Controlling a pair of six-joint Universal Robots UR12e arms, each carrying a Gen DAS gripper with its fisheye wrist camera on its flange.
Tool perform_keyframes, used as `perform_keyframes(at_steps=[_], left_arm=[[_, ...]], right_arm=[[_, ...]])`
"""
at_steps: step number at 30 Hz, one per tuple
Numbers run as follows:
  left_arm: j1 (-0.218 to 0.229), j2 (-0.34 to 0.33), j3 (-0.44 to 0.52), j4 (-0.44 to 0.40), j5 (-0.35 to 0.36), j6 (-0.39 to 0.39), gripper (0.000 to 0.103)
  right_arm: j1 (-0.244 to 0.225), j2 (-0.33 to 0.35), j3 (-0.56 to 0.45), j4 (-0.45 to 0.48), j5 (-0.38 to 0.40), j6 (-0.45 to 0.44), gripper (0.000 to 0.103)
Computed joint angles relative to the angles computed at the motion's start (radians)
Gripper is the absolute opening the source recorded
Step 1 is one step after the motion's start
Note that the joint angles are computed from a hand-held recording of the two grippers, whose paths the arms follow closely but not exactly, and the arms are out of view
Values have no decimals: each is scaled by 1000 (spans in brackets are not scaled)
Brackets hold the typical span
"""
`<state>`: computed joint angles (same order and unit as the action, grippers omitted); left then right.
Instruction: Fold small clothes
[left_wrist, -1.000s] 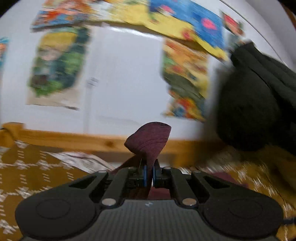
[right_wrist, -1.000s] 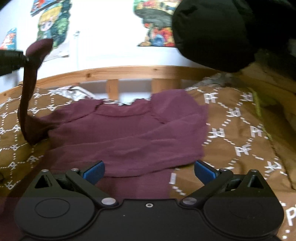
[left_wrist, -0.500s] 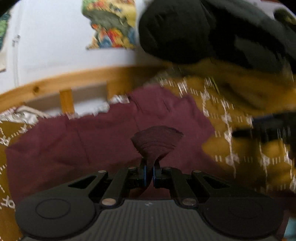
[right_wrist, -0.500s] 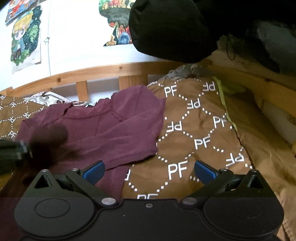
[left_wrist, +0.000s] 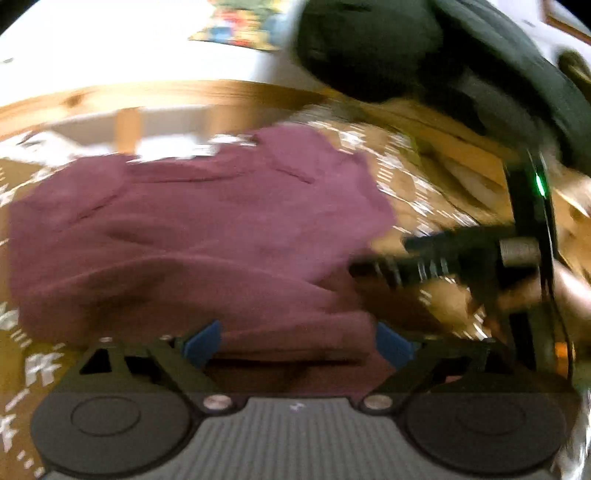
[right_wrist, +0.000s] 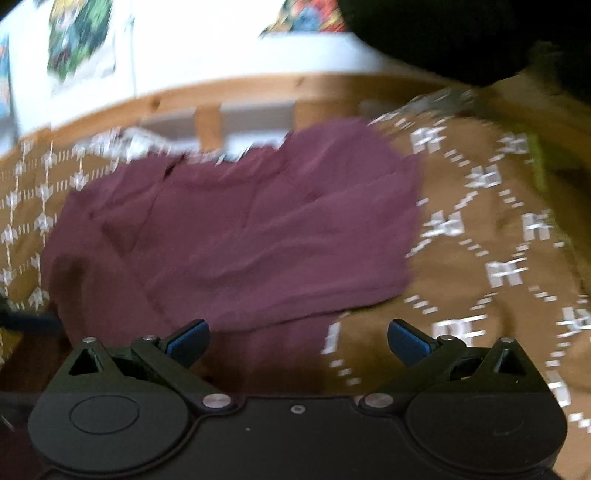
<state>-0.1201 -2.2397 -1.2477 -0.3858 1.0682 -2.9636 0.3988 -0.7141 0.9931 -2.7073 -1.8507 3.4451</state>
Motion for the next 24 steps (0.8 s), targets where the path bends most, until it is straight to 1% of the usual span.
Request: perform_keyframes(at_steps=[2, 3, 5, 6, 7, 8, 10, 11, 13, 16, 17, 18, 21, 23, 24], left_arm=[[-3, 1, -2, 48, 107, -94, 99], [-8, 0, -2, 69, 182, -135, 101], [-25, -12, 11, 101, 374, -204, 103], [-32, -20, 20, 105, 456, -232, 103], [-36, -28, 33, 94, 523, -259, 103], [-35, -35, 50, 67, 567, -284, 103], [-30, -49, 85, -5, 609, -346, 103], [-28, -52, 98, -39, 628, -373, 103], [-31, -72, 147, -133, 689, -433, 103], [-34, -103, 213, -255, 774, -470, 103], [-33, -111, 227, -280, 775, -464, 103], [-31, -116, 231, -284, 771, -452, 103], [-31, -112, 211, -241, 776, -429, 102], [-31, -98, 198, -241, 767, -439, 102], [-29, -86, 176, -209, 748, -448, 102]], right_arm=[[10, 25, -42, 38, 5, -17, 102], [15, 34, -57, 49, 4, -26, 102], [26, 48, -76, 67, -3, -54, 102], [32, 52, -82, 79, -11, -72, 102], [39, 55, -86, 90, -29, -98, 102], [45, 56, -86, 96, -46, -118, 102], [54, 54, -72, 82, -77, -157, 102], [57, 52, -63, 71, -83, -174, 102], [58, 42, -41, 49, -89, -207, 102], [56, 35, -33, 47, -91, -204, 102], [54, 33, -31, 49, -87, -197, 102], [53, 32, -30, 49, -84, -194, 102], [52, 25, -13, 2, -84, -186, 102], [53, 24, -8, -19, -106, -175, 102], [55, 26, -8, -25, -123, -167, 102]])
